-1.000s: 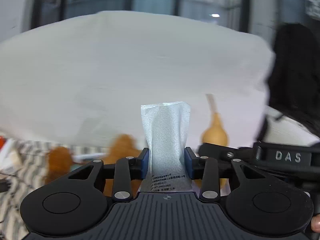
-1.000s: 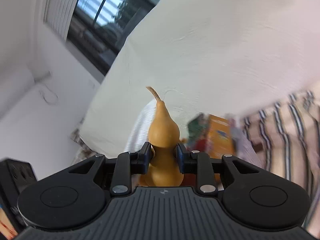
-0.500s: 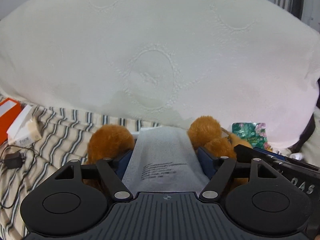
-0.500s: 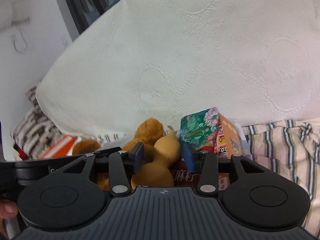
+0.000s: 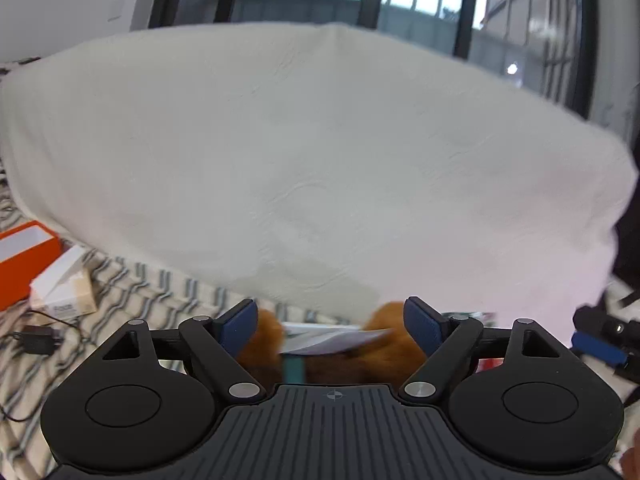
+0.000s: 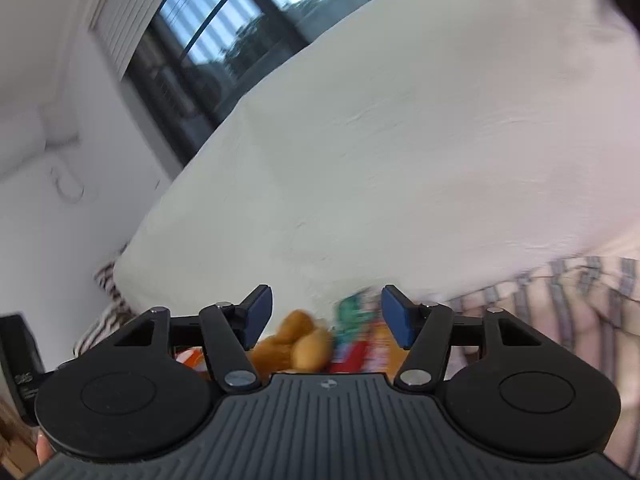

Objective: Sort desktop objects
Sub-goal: 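Open both grippers to drop the gourd and sachet into the basket, then move both grippers back toward the striped cloth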

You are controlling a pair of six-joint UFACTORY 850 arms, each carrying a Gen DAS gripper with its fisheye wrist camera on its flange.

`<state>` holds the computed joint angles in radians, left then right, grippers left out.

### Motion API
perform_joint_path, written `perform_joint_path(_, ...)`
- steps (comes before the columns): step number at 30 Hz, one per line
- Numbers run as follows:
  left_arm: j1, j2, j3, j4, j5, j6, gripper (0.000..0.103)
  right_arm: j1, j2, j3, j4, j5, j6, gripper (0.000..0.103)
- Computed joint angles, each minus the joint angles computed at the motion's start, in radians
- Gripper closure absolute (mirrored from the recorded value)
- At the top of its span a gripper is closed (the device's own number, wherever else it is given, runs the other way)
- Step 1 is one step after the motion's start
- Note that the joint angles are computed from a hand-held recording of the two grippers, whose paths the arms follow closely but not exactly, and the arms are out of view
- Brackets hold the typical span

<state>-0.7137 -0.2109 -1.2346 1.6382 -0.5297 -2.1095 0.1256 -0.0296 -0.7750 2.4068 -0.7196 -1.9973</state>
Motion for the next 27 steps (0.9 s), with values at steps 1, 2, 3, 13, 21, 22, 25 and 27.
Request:
perform_joint_path(1, -0.013, 0.005, 0.008, 0.027, 0.0, -0.023, 0.014, -0.031, 0.012, 0.022, -0.009, -0.011, -0.002, 0.034)
perform_joint_path(2, -0.031, 0.012, 0.019, 0.065, -0.002, -0.053, 0.014, -0.054, 0.015, 0.037, -0.006, -0.007, -0.021, 0.034)
perform_joint_path(3, -0.048, 0.013, 0.027, 0.115, 0.001, -0.097, 0.013, -0.082, 0.02, 0.054, 0.002, 0.005, -0.051, 0.032)
perform_joint_path(13, -0.201, -0.248, -0.138, 0.679, 0.182, -0.676, 0.009, -0.327, -0.083, 0.038, 0.083, 0.234, -0.138, 0.03)
perform_joint_path(21, -0.208, -0.549, -0.373, 0.621, 0.276, -0.645, 0.009, -0.377, -0.267, -0.129, 0.021, 0.353, -0.021, 0.027)
perform_joint_path(22, -0.206, -0.563, -0.381, 0.598, 0.277, -0.614, 0.009, -0.366, -0.297, -0.164, 0.009, 0.373, 0.021, 0.027)
perform_joint_path(25, -0.198, -0.571, -0.364, 0.596, 0.261, -0.589, 0.009, -0.342, -0.378, -0.251, -0.023, 0.396, 0.152, 0.03)
perform_joint_path(27, -0.193, -0.565, -0.344, 0.607, 0.255, -0.604, 0.009, -0.329, -0.445, -0.324, -0.097, 0.403, 0.263, 0.039)
